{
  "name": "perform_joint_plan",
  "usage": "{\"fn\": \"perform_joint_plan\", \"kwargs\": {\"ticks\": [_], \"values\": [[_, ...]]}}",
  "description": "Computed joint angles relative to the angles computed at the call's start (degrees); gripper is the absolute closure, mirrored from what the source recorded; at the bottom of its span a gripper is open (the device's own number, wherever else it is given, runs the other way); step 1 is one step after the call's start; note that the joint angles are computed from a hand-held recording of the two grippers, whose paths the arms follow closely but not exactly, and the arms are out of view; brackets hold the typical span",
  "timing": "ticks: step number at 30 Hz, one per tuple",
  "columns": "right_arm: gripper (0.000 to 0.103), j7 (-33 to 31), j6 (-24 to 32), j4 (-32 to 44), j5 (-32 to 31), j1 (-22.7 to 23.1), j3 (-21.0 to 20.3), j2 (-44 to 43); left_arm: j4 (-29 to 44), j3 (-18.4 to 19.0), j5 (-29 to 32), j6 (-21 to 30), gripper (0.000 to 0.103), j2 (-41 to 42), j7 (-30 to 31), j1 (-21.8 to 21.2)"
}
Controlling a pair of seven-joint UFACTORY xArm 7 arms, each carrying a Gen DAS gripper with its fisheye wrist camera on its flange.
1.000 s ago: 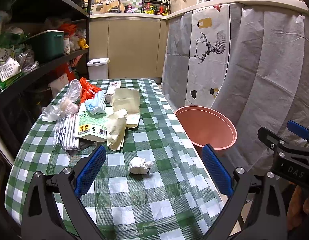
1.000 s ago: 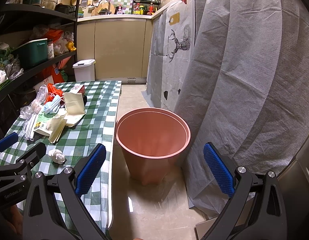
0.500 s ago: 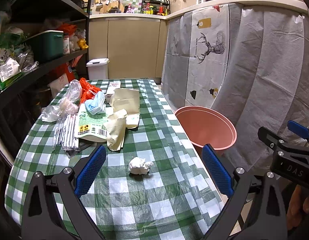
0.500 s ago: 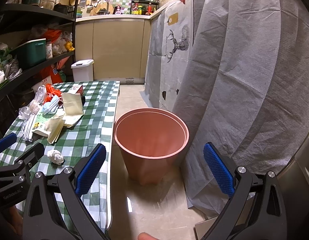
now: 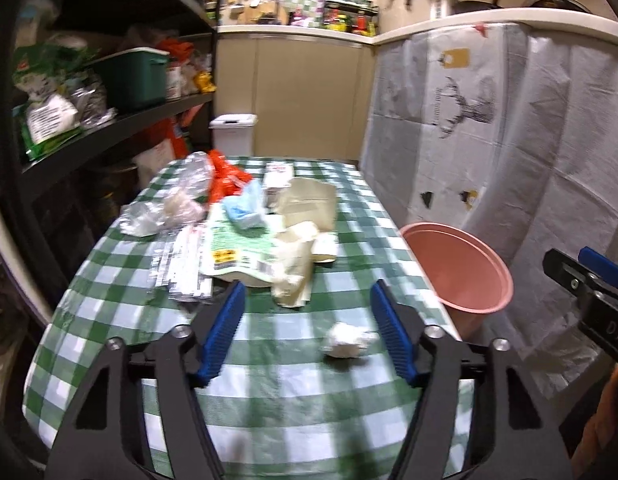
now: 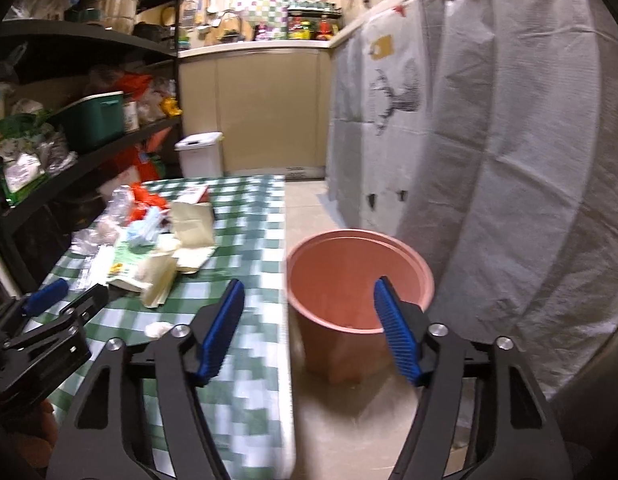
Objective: Collect trash
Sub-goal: 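Grasp the crumpled white tissue with the right gripper while the left gripper grasps the wrapped straws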
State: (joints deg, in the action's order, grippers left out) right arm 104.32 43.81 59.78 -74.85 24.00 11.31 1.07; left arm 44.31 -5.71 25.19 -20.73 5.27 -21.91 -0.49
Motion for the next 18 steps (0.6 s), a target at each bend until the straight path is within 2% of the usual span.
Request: {"fn": "perform_joint_plan", "kwargs": {"ticks": [1, 3, 4, 6, 9, 14, 18], "values": [[0.039, 0.17, -0.42, 1.15, -0.41, 0.13, 0.11, 1.23, 0.2, -0.45, -0.8, -1.34, 0.051, 0.79, -0.53, 0.93], [0.04, 0.51, -1.98, 3.34, -0.98, 0.57, -0.05, 3.55, 0.39, 1.8, -5.36, -4.05, 0.059, 2.14, 1.85, -0.35], [0.042, 1.69, -2.15, 4.52, -2.77, 1.18, -0.27, 4.84, 0.67, 2.11, -6.63, -3.83, 0.063, 2.47, 2.36, -0.34], [0.046, 0.2, -4.0, 7.38, -2.08, 1.97, -0.91, 8.05, 1.31, 3.11, -10.47, -2.08, 0.068, 2.85, 4.85, -0.97], [0.051, -2.9, -7.58, 11.11, 0.44, 3.33, -2.47, 12.35, 3.5, 3.65, -14.82, 0.39, 0.07, 4.81, 6.25, -0.59], [0.052, -7.04, -12.02, 15.79, 3.34, 5.83, -5.05, 17.09, 6.49, 4.93, -20.36, 3.72, 0.075, 6.82, 9.74, -1.55], [0.052, -11.22, -15.21, 18.45, 7.95, 6.6, -6.93, 20.16, 9.03, 4.31, -21.58, 4.92, 0.075, 8.9, 11.34, -0.94]]}}
